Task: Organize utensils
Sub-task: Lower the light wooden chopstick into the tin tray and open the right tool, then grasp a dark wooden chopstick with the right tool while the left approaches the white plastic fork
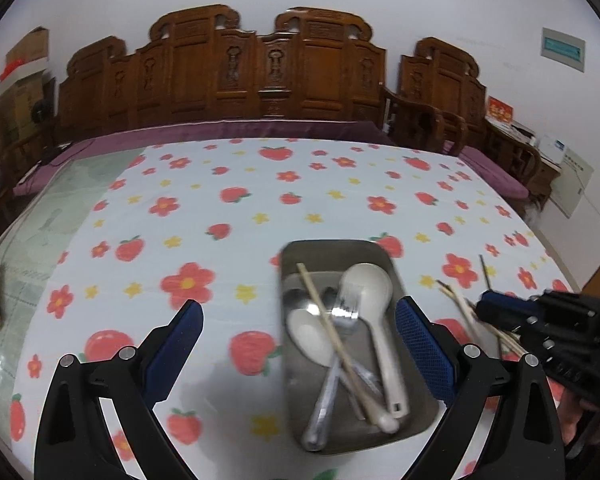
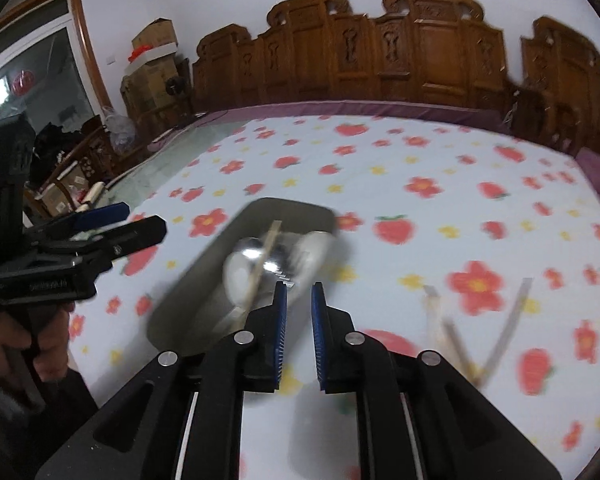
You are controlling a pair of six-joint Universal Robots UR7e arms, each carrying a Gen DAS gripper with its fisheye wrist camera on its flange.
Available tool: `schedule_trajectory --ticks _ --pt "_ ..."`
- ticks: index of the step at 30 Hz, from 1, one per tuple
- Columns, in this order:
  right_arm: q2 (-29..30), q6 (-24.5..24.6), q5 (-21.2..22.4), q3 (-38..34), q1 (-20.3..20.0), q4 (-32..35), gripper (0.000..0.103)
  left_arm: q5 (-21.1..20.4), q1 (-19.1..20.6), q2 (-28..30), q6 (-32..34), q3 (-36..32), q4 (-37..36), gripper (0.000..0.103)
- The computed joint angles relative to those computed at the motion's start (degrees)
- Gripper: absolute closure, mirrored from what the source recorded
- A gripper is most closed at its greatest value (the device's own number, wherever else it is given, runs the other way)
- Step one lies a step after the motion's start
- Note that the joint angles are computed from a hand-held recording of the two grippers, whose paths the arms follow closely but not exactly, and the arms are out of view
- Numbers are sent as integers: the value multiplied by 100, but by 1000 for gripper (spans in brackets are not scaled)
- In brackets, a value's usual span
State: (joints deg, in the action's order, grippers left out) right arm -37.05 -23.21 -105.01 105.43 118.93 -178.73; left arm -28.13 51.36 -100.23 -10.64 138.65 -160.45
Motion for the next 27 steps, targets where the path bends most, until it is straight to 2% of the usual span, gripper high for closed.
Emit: schedule_trajectory --ticks 6,11,18,27 --pt "-554 -468 -517 497 -357 -245 89 -235 -164 346 -120 41 -182 10" --pt "-763 -679 -745 712 -676 -373 89 -331 -322 619 -193 102 -352 10" --pt "-717 -771 -737 787 -1036 -312 89 -338 -559 985 -227 193 -553 10" --pt "-543 -852 -749 714 -1180 21 89 -361 -691 1314 -274 257 -665 10"
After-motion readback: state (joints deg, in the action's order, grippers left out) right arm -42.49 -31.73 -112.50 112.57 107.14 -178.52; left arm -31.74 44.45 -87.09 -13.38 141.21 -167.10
